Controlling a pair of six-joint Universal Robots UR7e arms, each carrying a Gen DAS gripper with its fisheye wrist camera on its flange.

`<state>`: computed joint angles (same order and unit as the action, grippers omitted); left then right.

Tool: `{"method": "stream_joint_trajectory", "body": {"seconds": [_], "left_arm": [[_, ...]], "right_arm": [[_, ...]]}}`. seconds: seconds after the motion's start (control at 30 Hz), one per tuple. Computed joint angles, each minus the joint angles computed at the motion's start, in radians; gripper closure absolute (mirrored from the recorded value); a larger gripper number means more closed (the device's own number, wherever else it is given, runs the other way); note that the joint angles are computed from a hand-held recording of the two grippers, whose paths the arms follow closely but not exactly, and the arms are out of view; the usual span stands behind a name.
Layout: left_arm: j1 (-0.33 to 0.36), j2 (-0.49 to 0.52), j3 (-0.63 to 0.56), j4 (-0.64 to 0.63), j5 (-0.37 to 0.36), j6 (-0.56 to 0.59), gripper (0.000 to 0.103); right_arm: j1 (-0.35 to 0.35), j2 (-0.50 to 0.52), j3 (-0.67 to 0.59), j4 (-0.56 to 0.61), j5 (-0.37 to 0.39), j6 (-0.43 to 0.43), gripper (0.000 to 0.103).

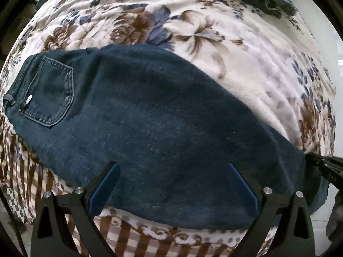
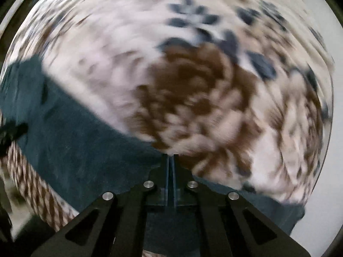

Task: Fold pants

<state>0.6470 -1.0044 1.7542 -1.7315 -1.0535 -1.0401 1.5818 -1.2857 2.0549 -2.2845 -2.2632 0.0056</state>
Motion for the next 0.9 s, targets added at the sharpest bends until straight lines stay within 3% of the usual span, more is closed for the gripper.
{"method": "stream_joint_trajectory", "body": {"seconds": [0.03, 0.13, 0.27, 0.33, 0.37, 0.4, 0.5, 0.57, 0.63, 0.7, 0.73, 0.9], "left_arm": [[0.002, -0.004, 0.001, 0.002, 0.000, -0.003, 0.002], [0.004, -0.014, -0.002, 0.019, 0.018, -0.006, 0.002], [0.007, -0.024, -0.017, 0.042, 0.037, -0.014, 0.002], [0.007, -0.030, -0.024, 0.066, 0.053, -0.028, 0.002], [0.008, -0.030, -0.027, 0.071, 0.057, -0.032, 0.002], [0.011, -0.033, -0.031, 0.079, 0.062, -0.035, 0.002], [0.024, -0.025, -0.047, 0.105, 0.076, -0.044, 0.002], [0.027, -0.023, -0.055, 0.125, 0.086, -0.050, 0.002], [0.026, -0.026, -0.061, 0.150, 0.100, -0.051, 0.002], [0.036, -0.036, -0.064, 0.173, 0.115, -0.042, 0.002], [0.037, -0.023, -0.067, 0.171, 0.119, -0.039, 0.002], [0.023, -0.019, -0.067, 0.185, 0.113, -0.035, 0.002]], "right_arm": [[-0.009, -0.008, 0.008, -0.005, 0.008, 0.027, 0.101], [-0.006, -0.011, 0.013, -0.019, -0.064, 0.082, 0.103], [-0.041, -0.045, -0.043, 0.076, 0.060, 0.131, 0.098], [-0.023, -0.057, -0.065, 0.089, 0.147, 0.100, 0.073], [-0.005, -0.050, -0.075, 0.088, 0.175, 0.088, 0.039], [0.010, -0.037, -0.086, 0.086, 0.195, 0.075, 0.026], [0.047, 0.053, -0.134, 0.086, 0.252, 0.029, 0.026], [0.069, 0.154, -0.183, 0.097, 0.222, -0.015, 0.032], [0.107, 0.219, -0.194, 0.119, 0.141, -0.053, 0.035], [0.143, 0.272, -0.168, 0.061, -0.021, -0.108, 0.036], [0.136, 0.273, -0.144, 0.005, -0.054, -0.110, 0.035], [0.094, 0.209, -0.091, -0.036, -0.014, 0.037, 0.031]]}}
